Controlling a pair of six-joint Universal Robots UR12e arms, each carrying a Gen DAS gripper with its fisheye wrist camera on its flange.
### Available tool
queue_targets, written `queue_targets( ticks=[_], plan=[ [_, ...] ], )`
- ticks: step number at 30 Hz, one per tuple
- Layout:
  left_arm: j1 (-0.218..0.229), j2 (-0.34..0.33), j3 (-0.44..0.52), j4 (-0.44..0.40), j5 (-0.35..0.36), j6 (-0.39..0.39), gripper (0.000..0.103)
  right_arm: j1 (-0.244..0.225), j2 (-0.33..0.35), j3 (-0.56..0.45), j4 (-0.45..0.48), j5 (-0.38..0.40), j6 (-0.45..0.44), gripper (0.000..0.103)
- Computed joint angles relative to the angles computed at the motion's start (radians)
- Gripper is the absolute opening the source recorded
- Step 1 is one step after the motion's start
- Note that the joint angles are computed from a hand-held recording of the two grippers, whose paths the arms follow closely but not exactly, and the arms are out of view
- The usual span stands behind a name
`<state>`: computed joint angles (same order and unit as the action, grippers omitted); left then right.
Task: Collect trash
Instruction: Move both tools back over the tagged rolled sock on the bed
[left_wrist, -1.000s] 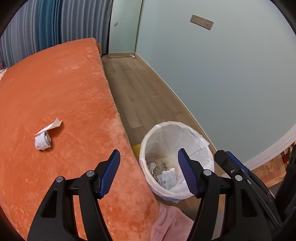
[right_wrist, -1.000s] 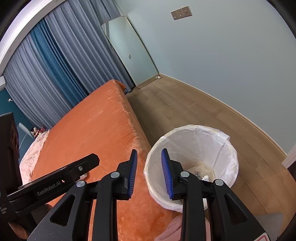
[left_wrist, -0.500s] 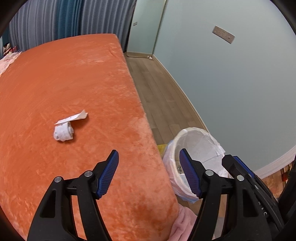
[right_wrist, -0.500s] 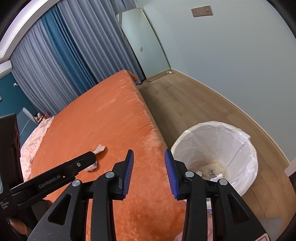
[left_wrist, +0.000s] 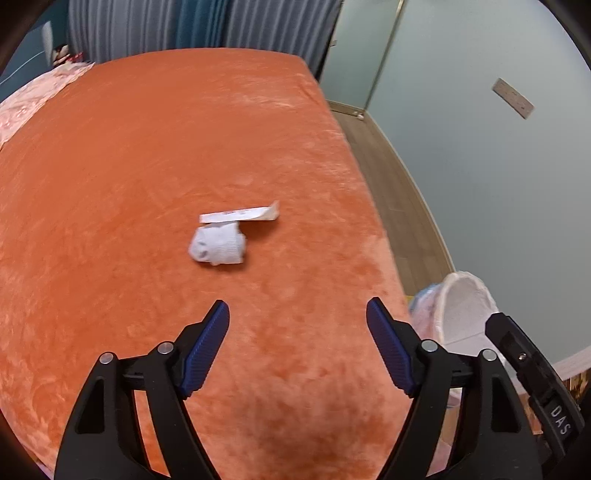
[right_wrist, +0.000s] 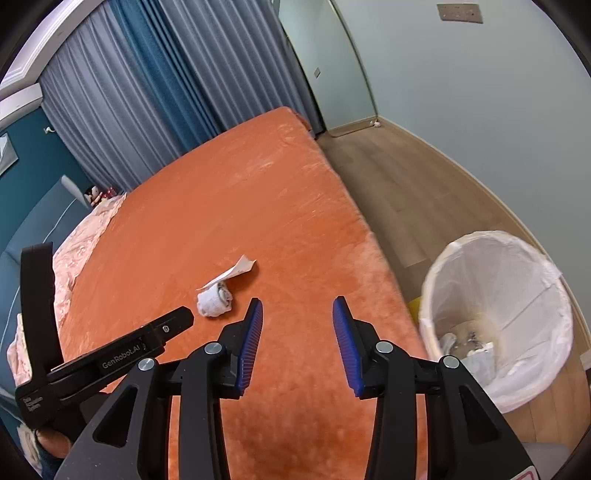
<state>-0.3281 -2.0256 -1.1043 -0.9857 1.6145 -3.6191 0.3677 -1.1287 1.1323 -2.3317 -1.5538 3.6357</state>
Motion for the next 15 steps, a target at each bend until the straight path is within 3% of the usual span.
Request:
queue_targets(
  ticks=[8, 15],
  plan=[
    [0.050, 0.006, -0.050, -0.010, -0.012, -0.035, 0.074, 0.021, 0.093, -0.104, 0.066, 0.066, 0.022, 0.045],
    [0.080, -0.032, -0.034, -0.031, -0.032, -0.042, 0.074, 0.026, 0.190, -0.237, 0.135, 0.108, 0.017, 0.045]
  ],
)
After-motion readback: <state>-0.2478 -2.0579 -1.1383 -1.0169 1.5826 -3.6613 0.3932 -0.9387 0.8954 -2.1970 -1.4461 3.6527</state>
